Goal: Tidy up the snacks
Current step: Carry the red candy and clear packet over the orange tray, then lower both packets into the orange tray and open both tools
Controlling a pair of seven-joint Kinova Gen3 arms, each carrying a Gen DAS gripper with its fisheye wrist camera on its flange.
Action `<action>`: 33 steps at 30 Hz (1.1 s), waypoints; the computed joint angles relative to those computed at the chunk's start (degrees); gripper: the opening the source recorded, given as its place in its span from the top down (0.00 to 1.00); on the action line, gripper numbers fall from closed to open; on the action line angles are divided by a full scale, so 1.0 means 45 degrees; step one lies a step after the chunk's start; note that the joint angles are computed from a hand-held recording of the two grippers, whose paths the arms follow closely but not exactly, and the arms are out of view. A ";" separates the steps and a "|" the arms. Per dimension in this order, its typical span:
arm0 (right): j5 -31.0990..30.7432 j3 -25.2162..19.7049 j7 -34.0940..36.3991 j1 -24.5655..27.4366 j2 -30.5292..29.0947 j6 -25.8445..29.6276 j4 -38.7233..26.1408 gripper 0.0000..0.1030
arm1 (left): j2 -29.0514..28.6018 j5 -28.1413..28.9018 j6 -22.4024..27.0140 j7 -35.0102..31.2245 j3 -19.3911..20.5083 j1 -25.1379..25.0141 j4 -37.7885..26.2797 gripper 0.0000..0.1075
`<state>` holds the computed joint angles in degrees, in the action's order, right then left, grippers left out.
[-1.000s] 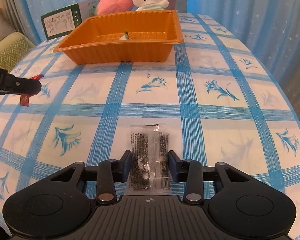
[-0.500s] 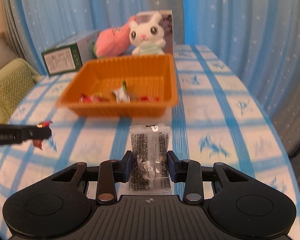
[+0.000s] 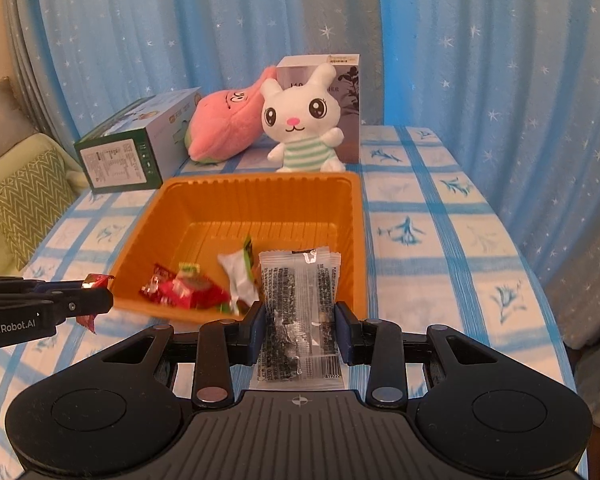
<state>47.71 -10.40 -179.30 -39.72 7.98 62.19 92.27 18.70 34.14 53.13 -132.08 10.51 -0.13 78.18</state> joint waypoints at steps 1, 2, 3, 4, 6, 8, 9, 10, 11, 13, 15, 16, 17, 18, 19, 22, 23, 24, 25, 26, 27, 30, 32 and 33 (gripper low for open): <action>-0.0092 0.0062 0.0222 0.0128 0.0062 -0.0091 -0.0127 0.64 | 0.0163 -0.0104 0.0052 0.0181 -0.0025 0.0102 -0.0251 0.83; -0.0164 0.0127 0.0401 0.0238 0.0105 -0.0187 -0.0222 0.64 | 0.0300 -0.0215 0.0072 0.0340 -0.0037 0.0190 -0.0468 0.83; -0.0228 0.0192 0.0597 0.0335 0.0166 -0.0262 -0.0339 0.64 | 0.0423 -0.0318 0.0064 0.0459 -0.0032 0.0263 -0.0661 0.83; -0.0286 0.0257 0.0773 0.0427 0.0203 -0.0370 -0.0399 0.64 | 0.0557 -0.0441 0.0072 0.0591 -0.0024 0.0341 -0.0877 0.83; -0.0477 0.0389 0.1110 0.0610 0.0324 -0.0575 -0.0590 0.64 | 0.0810 -0.0665 0.0150 0.0821 0.0016 0.0456 -0.1311 0.83; -0.0625 0.0515 0.1383 0.0737 0.0434 -0.0746 -0.0730 0.64 | 0.0996 -0.0933 0.0129 0.1007 0.0048 0.0603 -0.1652 0.83; -0.0688 0.0577 0.1501 0.0789 0.0489 -0.0826 -0.0793 0.64 | 0.1109 -0.1058 0.0134 0.1094 0.0064 0.0664 -0.1830 0.83; -0.0753 0.0638 0.1627 0.0841 0.0547 -0.0905 -0.0859 0.64 | 0.1232 -0.1190 0.0153 0.1198 0.0075 0.0732 -0.2032 0.83; -0.0823 0.0699 0.1758 0.0894 0.0604 -0.0982 -0.0924 0.64 | 0.1356 -0.1312 0.0189 0.1302 0.0087 0.0786 -0.2233 0.83; -0.0948 0.0817 0.1947 0.0968 0.0718 -0.1104 -0.1026 0.64 | 0.1602 -0.1521 0.0282 0.1526 0.0108 0.0873 -0.2629 0.83; -0.1100 0.0946 0.2069 0.1065 0.0804 -0.1256 -0.1086 0.64 | 0.1816 -0.1713 0.0349 0.1759 0.0118 0.0954 -0.2958 0.83; -0.1178 0.1008 0.2120 0.1116 0.0847 -0.1323 -0.1115 0.64 | 0.1929 -0.1794 0.0407 0.1871 0.0128 0.0984 -0.3125 0.83; -0.1258 0.1064 0.2162 0.1160 0.0886 -0.1372 -0.1150 0.64 | 0.2047 -0.1881 0.0471 0.1992 0.0131 0.1021 -0.3302 0.83; -0.1333 0.1116 0.2182 0.1200 0.0908 -0.1434 -0.1165 0.64 | 0.2141 -0.1957 0.0497 0.2098 0.0134 0.1051 -0.3430 0.83; -0.1383 0.1165 0.2158 0.1229 0.0909 -0.1510 -0.1154 0.64 | 0.2249 -0.2034 0.0531 0.2219 0.0132 0.1086 -0.3573 0.83; -0.1466 0.1252 0.2115 0.1271 0.0936 -0.1656 -0.1150 0.64 | 0.2521 -0.2239 0.0604 0.2481 0.0148 0.1172 -0.3883 0.83; -0.1493 0.1271 0.2133 0.1281 0.0964 -0.1678 -0.1167 0.64 | 0.2604 -0.2310 0.0617 0.2555 0.0151 0.1209 -0.3961 0.83; -0.1514 0.1291 0.2138 0.1287 0.0990 -0.1706 -0.1172 0.64 | 0.2686 -0.2372 0.0645 0.2629 0.0157 0.1242 -0.4034 0.83; -0.1548 0.1311 0.2157 0.1299 0.1014 -0.1725 -0.1189 0.64 | 0.2762 -0.2428 0.0699 0.2688 0.0170 0.1265 -0.4115 0.82; -0.1578 0.1330 0.2172 0.1311 0.1044 -0.1762 -0.1198 0.64 | 0.2851 -0.2470 0.0740 0.2724 0.0190 0.1286 -0.4199 0.82; -0.1604 0.1352 0.2182 0.1321 0.1060 -0.1795 -0.1195 0.64 | 0.2896 -0.2501 0.0744 0.2752 0.0207 0.1301 -0.4231 0.82; -0.1640 0.1413 0.2236 0.1329 0.1131 -0.1835 -0.1239 0.64 | 0.3022 -0.2608 0.0668 0.2872 0.0222 0.1401 -0.4326 0.82; -0.1662 0.1452 0.2248 0.1332 0.1168 -0.1849 -0.1255 0.64 | 0.3116 -0.2530 0.0494 0.2963 0.0281 0.1398 -0.4350 0.82; -0.1683 0.1468 0.2269 0.1340 0.1183 -0.1859 -0.1261 0.64 | 0.3161 -0.2452 0.0385 0.3050 0.0307 0.1378 -0.4350 0.79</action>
